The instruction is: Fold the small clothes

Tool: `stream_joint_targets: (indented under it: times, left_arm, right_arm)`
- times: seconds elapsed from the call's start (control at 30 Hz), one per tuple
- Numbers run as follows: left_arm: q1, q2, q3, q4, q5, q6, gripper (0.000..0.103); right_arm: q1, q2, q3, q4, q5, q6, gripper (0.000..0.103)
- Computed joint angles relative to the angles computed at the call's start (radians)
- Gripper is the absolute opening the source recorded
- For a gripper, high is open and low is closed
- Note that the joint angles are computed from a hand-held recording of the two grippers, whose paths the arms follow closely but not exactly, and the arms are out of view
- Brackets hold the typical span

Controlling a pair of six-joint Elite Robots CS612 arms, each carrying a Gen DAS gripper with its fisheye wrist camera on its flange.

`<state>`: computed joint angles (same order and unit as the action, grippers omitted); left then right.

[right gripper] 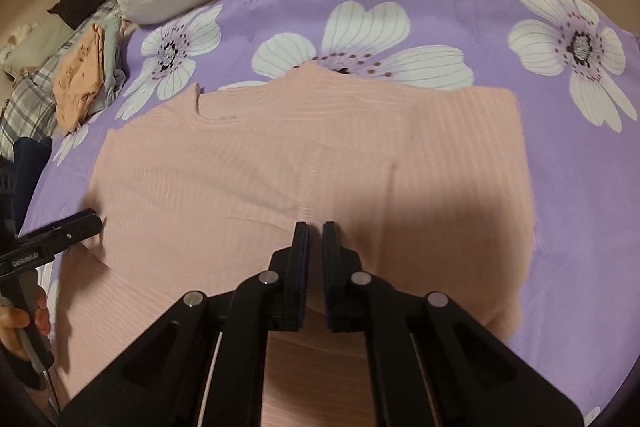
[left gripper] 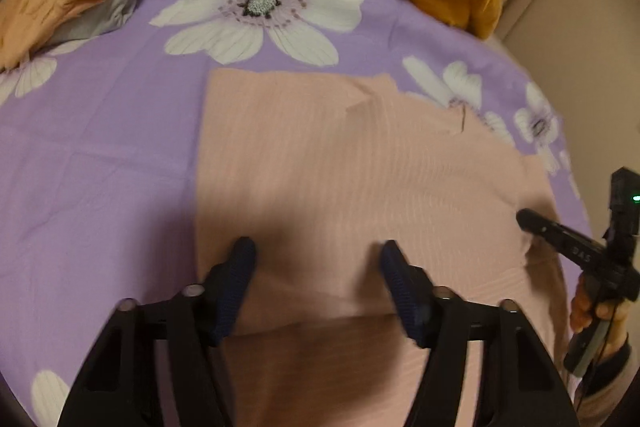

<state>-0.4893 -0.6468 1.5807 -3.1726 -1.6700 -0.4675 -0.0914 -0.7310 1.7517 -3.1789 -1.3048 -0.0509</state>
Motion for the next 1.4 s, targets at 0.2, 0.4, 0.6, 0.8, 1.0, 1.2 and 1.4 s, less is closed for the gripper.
stream_joint_targets:
  times: [0.2,0.4,0.6,0.8,1.0,1.2,1.4]
  left_arm:
    - [-0.003,-0.028,0.013,-0.007,0.01,0.007,0.061]
    - [-0.027,0.004,-0.08,-0.039,-0.028,0.072,0.061]
    - [-0.027,0.071,-0.188,0.042,-0.08,0.068,0.058]
    - [0.012,0.106,-0.202,0.037,-0.112,-0.061,0.014]
    - [0.007,0.045,-0.097,-0.012,-0.076,-0.023,0.016]
    - [0.021,0.026,-0.028,-0.03,-0.107,-0.061,0.017]
    - [0.013,-0.062,0.138,-0.112,-0.074,-0.091,0.071]
  right_arm:
    - [0.004,-0.02,0.019,-0.042,-0.037,0.003,0.013]
    - [0.015,-0.016,0.003,-0.064,0.042,-0.009,0.013]
    - [0.019,0.012,-0.028,-0.021,0.02,-0.006,0.004]
    - [-0.002,0.017,-0.018,-0.037,0.033,0.02,0.001]
    - [-0.002,-0.009,0.033,-0.094,0.022,0.006,0.01]
    - [-0.007,-0.025,0.056,-0.048,0.01,-0.001,0.012]
    - [-0.048,-0.101,0.203,-0.152,0.089,0.005,0.048]
